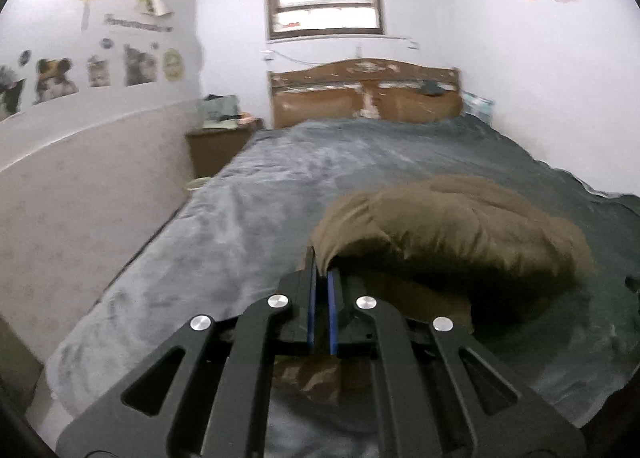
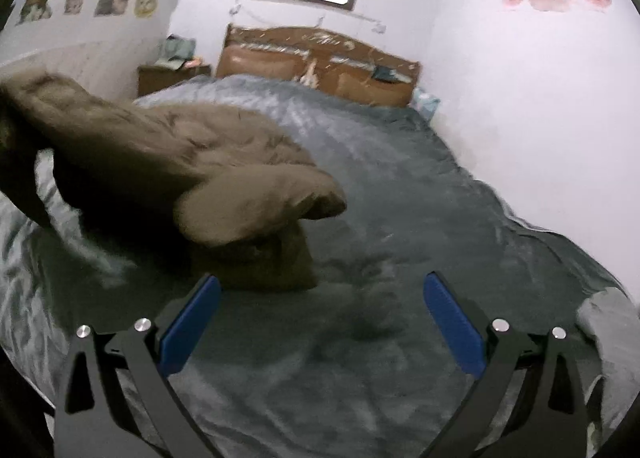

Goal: Fold large clothes

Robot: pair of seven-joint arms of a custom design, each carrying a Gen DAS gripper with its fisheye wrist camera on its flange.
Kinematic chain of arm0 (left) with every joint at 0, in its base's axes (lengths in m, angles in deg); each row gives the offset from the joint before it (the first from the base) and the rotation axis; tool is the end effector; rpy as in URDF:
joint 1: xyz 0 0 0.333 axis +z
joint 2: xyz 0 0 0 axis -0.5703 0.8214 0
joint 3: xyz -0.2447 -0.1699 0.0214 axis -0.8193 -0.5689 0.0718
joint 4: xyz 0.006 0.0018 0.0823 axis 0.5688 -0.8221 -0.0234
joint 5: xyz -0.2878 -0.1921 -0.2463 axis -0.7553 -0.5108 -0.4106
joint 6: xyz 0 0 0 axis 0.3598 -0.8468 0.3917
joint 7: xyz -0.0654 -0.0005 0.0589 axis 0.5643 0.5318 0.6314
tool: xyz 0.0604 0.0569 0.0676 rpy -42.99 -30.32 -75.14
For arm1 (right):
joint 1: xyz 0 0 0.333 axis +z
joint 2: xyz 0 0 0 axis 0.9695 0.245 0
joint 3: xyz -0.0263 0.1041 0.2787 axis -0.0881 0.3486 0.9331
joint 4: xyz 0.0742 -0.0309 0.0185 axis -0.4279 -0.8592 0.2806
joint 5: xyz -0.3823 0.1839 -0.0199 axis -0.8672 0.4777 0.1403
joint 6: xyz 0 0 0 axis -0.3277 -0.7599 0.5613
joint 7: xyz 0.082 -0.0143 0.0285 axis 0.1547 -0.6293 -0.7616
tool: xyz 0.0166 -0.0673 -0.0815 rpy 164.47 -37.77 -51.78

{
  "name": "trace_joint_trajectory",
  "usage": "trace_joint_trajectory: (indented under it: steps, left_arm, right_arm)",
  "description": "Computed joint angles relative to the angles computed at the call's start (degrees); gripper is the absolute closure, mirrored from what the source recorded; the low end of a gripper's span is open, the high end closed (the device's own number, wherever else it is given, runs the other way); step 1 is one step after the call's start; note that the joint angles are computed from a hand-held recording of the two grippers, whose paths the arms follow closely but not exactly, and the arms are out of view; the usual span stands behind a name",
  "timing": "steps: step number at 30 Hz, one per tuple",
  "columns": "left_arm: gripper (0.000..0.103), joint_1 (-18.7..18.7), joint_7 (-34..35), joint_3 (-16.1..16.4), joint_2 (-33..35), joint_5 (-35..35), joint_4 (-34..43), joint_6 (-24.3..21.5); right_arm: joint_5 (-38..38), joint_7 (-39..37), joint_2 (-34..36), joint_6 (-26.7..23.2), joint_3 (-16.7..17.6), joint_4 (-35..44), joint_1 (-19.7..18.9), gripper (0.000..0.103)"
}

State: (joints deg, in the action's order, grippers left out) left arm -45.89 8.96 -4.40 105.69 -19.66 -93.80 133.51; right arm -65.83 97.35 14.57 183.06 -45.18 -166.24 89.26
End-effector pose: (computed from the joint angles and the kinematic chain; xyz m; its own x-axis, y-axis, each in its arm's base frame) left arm 0.6940 -0.1946 0.7384 -0.2641 -0.9618 -0.0712 -0.3865 0.1732 -0.9059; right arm 0.5733 0.1800 0.6816 -0.3080 -0.9242 0.2258 -0.5991 0.0040 -0.8007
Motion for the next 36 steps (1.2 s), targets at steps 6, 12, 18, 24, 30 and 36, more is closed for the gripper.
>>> trace_joint_trajectory:
  steps: [6, 12, 18, 24, 30, 36]
  left_arm:
    - [0.100, 2.63, -13.85, 6.94, -4.25, 10.51, -5.01, 1.86]
    - [0.100, 5.84, -13.66, 6.26, -4.68, 14.73, -7.38, 0.18]
    - [0.100, 7.84, -13.87, 5.31, -3.93, 12.60, -8.02, -0.34]
    - [0.100, 4.79, -18.34, 7.19, -4.44, 21.03, -10.15, 1.60]
    - [0.100, 6.56, -16.72, 5.58, -6.92, 20.60, -14.35, 3.20]
    - [0.100, 6.83, -17.39, 5.54, -8.46, 23.33, -17.65, 6.46]
  right_arm:
    - [-0.48, 1.53, 3.42, -0.99, -0.13, 1.68, 1.29, 0.002]
    - [1.51, -3.88, 6.18, -0.15, -0.73, 3.27, 2.77, 0.002]
    - [7.71, -10.24, 10.30, 4.25, -1.58, 5.46, 3.79, 0.002]
    - [1.46, -5.41, 15.09, 6.15, -2.71, 10.02, 6.57, 0.002]
    - [13.13, -9.19, 24.42, 8.59, -4.40, 21.14, 5.61, 0.002]
    - [31.92, -19.05, 34.01, 9.83, -2.11, 32.41, 1.94, 0.077]
